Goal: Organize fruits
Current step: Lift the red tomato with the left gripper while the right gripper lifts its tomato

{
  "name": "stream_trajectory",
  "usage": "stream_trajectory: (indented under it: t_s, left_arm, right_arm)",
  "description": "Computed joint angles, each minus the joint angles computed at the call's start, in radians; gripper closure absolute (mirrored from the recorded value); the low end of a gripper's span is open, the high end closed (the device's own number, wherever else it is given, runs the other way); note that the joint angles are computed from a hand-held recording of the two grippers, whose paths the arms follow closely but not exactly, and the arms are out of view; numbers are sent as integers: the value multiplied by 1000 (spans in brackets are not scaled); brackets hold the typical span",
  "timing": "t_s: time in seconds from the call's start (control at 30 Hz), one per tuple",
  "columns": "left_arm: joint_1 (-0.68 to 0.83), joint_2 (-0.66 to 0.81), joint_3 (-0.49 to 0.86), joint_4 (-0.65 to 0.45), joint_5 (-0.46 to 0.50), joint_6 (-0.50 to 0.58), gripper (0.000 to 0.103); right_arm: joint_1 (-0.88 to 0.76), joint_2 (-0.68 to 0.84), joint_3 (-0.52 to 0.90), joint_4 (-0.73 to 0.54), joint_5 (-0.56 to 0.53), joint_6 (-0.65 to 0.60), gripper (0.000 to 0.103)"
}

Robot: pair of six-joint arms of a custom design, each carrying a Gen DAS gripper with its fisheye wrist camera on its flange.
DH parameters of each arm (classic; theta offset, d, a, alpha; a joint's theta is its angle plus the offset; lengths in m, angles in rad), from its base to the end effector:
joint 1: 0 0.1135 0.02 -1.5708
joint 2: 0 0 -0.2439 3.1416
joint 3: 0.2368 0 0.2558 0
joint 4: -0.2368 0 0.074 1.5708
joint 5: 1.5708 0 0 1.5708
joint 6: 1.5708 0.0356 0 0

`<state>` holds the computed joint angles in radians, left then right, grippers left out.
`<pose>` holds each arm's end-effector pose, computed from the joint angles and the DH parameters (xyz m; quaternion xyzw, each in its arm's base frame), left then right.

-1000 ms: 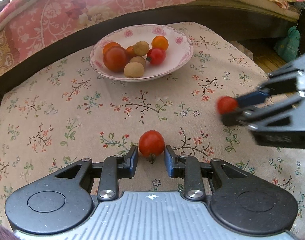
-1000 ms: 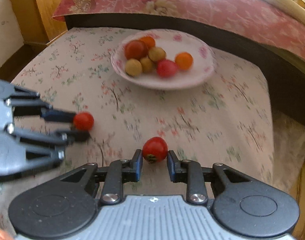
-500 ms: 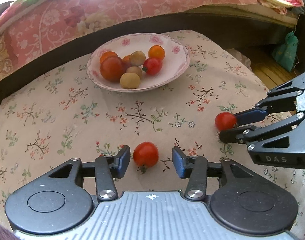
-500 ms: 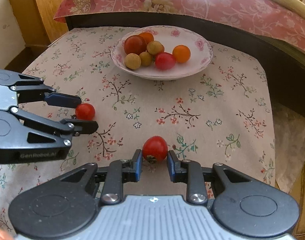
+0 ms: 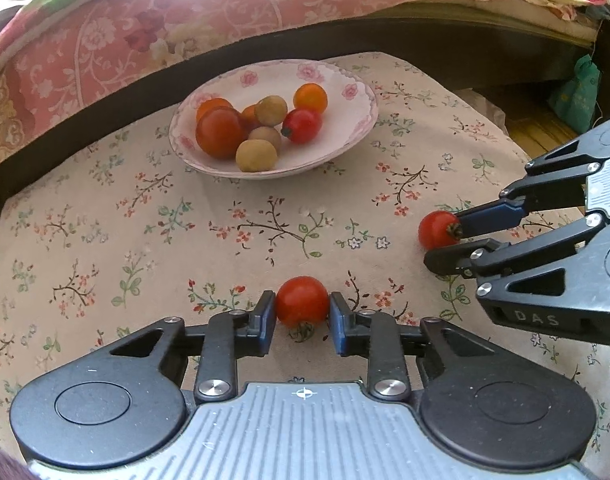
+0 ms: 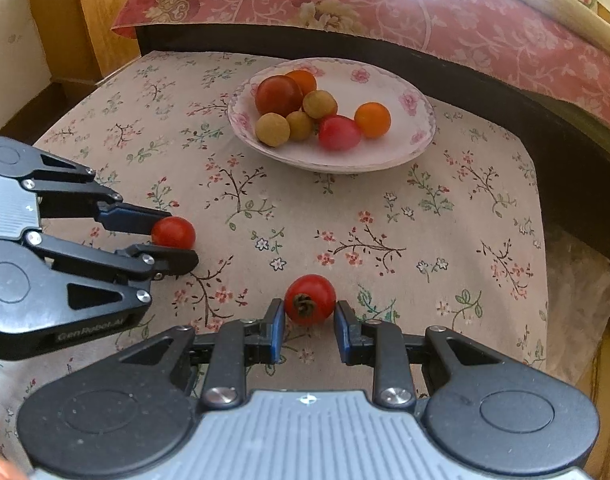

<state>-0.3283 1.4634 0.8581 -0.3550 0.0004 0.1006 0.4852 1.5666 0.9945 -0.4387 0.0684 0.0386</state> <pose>0.2795 -0.0952 0.1740 0.2030 0.9319 -0.0343 0.2986 0.2831 0.1465 0.1804 -0.2035 0.9387 0.0398 0.2753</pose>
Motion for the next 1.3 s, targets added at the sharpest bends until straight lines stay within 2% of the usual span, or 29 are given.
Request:
stream_trajectory:
  t_s: [0.47,0.9,1.13,1.3]
  left_arm:
    - [-6,-22,10,11,-10,-11,67]
    - [-11,-29,27,7,-22,-6,67]
    - [40,-45,-2,0,2,19,67]
    - [82,-54,-22,-8,28,28,67]
  right_arm:
    - [7,-6,28,11,11,-6,73]
    - [-42,-45,21,10,-36,-3,73]
    - [-62,-92,-39,16,-170,-27,72]
    - [-25,-132,-90,32,-195,-90,71]
